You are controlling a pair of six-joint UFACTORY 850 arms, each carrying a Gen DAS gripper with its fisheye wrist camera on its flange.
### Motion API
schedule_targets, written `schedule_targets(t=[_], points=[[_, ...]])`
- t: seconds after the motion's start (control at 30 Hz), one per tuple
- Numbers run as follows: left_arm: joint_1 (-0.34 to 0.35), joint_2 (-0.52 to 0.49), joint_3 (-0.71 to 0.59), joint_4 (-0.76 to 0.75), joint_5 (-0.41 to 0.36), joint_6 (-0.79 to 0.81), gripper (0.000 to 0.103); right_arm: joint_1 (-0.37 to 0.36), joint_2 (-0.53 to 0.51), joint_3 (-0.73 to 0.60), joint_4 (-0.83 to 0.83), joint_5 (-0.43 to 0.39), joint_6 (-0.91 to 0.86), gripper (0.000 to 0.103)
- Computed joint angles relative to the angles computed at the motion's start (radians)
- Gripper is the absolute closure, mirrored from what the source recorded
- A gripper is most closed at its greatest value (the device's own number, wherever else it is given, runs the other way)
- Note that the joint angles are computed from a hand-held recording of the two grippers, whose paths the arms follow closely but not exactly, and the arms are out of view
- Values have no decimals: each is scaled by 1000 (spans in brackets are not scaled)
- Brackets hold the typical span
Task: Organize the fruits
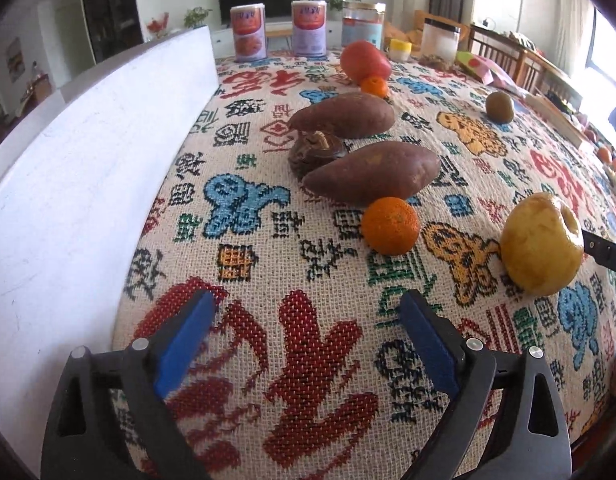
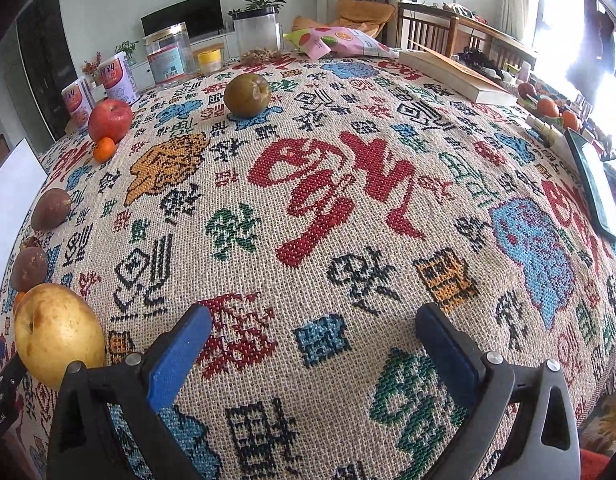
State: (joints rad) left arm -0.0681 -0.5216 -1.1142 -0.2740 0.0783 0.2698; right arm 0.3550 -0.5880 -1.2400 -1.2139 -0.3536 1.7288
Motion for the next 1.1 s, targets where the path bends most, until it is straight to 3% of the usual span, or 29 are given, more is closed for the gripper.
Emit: schedule_targets(t=[0.13,1.1], points=[[-3,-1,0,-102,3,98,7,-1,0,1,1,2,-1,0],[-2,2,3,-72,3,70,6,2,0,1,7,-7,-4,0]])
